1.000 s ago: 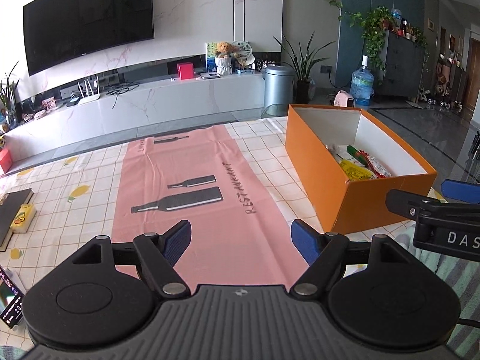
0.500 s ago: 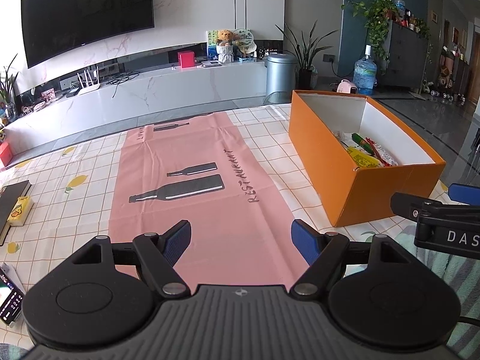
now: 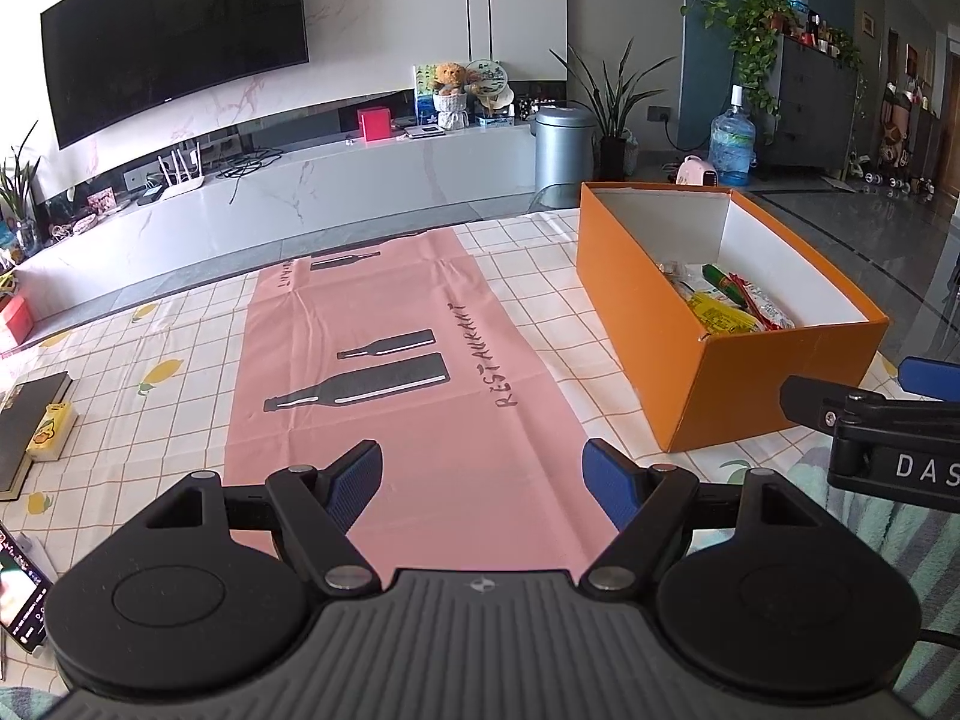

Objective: Organize snacks

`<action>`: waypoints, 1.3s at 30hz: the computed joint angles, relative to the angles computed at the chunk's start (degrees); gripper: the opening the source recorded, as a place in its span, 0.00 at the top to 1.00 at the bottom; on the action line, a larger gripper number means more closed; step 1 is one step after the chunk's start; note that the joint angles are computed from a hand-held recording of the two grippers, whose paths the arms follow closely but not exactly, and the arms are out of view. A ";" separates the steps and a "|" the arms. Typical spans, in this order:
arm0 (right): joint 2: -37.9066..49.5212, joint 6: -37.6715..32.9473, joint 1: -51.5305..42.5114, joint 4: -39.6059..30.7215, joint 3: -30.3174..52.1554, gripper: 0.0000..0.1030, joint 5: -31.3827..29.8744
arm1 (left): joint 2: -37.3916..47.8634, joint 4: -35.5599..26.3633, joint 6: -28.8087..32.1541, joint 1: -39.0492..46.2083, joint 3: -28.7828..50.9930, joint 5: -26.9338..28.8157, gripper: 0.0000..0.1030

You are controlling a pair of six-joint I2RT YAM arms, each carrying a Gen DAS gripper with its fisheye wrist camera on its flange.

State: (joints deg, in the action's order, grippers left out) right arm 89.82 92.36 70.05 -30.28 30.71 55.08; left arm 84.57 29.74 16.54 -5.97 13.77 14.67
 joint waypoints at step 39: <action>0.10 7.11 4.23 -9.03 2.92 0.09 2.48 | -5.67 -1.96 -0.47 0.34 -1.60 -0.43 0.13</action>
